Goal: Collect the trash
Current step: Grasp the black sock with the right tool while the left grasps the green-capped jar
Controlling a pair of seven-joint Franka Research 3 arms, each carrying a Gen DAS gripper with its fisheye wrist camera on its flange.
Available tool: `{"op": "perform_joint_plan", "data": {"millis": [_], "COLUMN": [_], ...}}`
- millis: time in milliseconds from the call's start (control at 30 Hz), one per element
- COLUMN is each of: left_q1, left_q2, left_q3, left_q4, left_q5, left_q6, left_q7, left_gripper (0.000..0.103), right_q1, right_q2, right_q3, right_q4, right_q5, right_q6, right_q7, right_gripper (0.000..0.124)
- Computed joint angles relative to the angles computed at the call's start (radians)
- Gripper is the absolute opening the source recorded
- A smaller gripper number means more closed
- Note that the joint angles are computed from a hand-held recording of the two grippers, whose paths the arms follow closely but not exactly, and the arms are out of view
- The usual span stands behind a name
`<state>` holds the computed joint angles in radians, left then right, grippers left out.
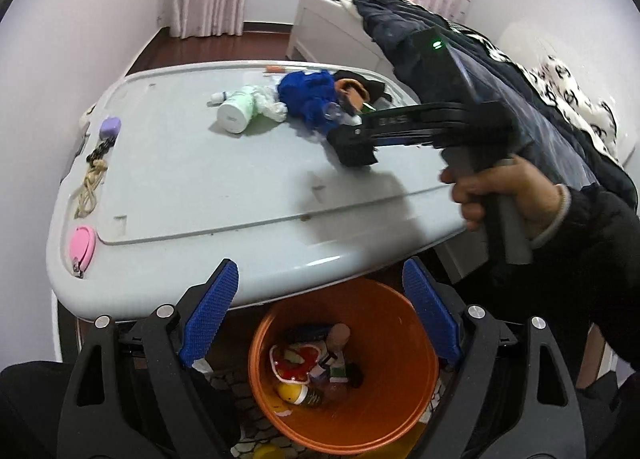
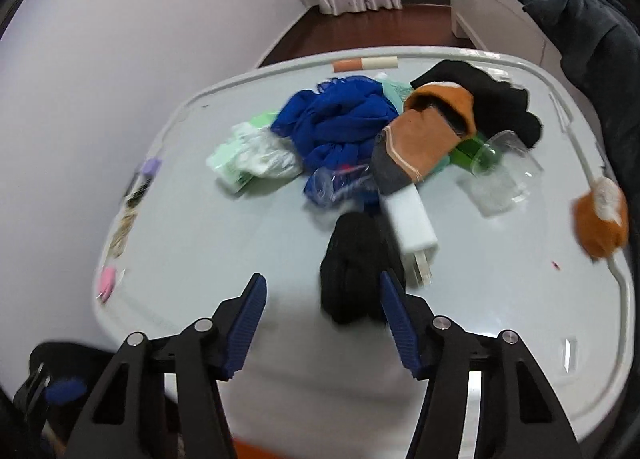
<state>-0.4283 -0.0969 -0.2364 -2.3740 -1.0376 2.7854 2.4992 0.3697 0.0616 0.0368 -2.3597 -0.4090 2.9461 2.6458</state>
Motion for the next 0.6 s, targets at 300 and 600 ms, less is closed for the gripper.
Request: {"op": "perform_joint_plan", "data": {"millis": [300,600], "left_q1": [0.052,-0.052], "left_q2": [0.118,0.541], "left_q3": [-0.018,0.134], "left_q4": [0.129,0.579], "left_q5": [0.157,0.858], "left_q6": [0.004,0.055], "left_q7": [-0.187,-0.658], "left_gripper": [0.082,0.082], "right_q1": [0.005,-0.161], "right_q2": [0.066,-0.249], "right_q3": [-0.013,0.165], "right_q4": [0.050,-0.239], "right_q5": [0.114,0.014], "right_q6": [-0.062,0.169], "right_q7": [-0.111,-0.044], "right_gripper": [0.028,0.029]}}
